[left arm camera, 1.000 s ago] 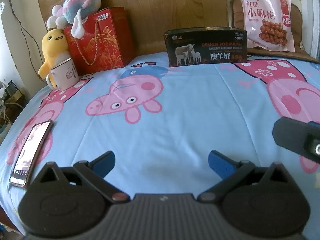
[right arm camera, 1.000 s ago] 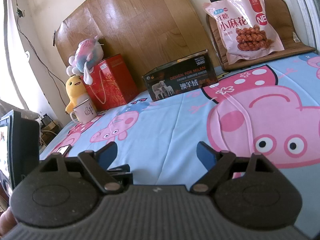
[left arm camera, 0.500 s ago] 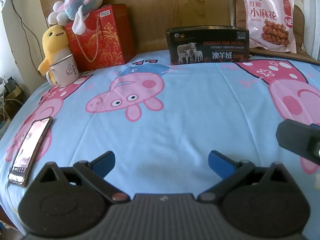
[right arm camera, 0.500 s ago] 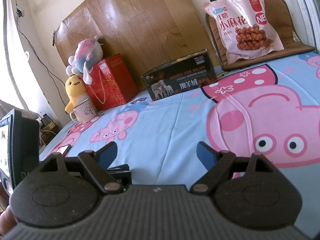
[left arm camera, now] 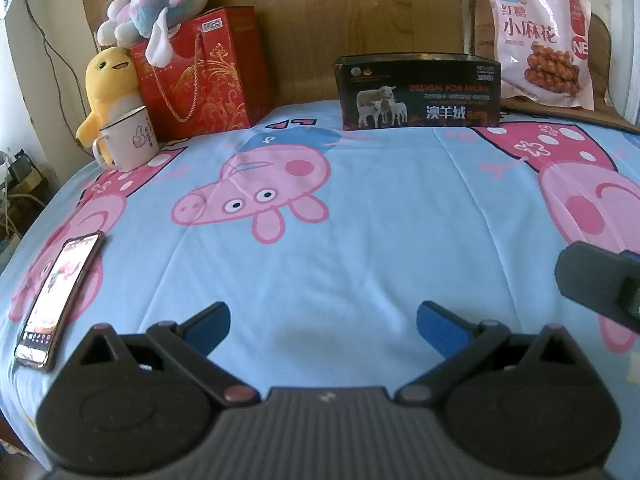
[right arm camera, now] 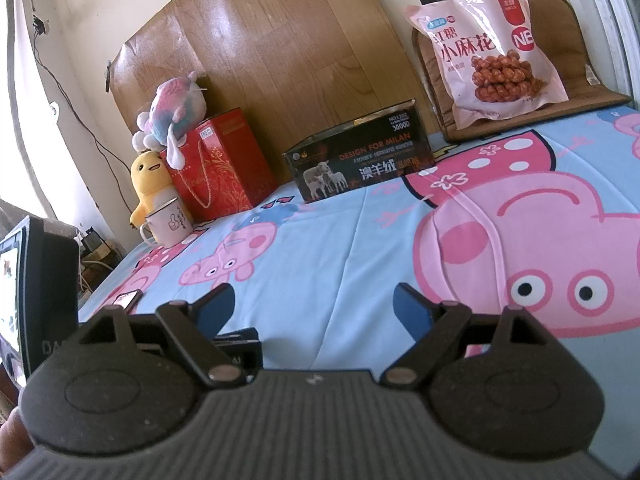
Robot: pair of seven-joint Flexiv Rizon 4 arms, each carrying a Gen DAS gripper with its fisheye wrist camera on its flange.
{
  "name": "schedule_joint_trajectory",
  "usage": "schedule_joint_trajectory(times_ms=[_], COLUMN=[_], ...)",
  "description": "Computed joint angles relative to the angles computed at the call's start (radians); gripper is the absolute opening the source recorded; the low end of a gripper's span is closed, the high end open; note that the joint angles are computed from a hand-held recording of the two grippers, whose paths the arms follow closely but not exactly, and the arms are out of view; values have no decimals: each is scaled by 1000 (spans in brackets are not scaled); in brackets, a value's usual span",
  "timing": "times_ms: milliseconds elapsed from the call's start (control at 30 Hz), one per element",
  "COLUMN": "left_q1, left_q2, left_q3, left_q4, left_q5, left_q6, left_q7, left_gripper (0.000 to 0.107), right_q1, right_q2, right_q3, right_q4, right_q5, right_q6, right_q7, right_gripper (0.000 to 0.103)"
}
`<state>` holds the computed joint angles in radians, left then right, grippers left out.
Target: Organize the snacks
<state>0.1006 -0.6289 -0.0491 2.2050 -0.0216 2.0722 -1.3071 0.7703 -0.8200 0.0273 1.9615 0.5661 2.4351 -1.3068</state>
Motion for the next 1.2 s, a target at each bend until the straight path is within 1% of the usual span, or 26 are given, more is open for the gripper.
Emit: schedule_joint_trajectory(times_ms=[333, 767, 1200], left_q1=[-3, 15, -7], left_q2=[0, 3, -4], left_q3=[3, -10, 8], left_q4=[-4, -5, -3], left_q5=[-4, 6, -7], left_q6=[-10, -24, -5], left_q7=[0, -7, 1], left_gripper=[103, 103, 103], right_q1=[2, 2, 3], right_q2=[-4, -4, -4], right_q3=[0, 1, 1], right_q4=[-4, -4, -4], right_q5=[6, 8, 9], right_q6=[1, 1, 0], right_q7=[-4, -6, -6], right_gripper=[88, 88, 88])
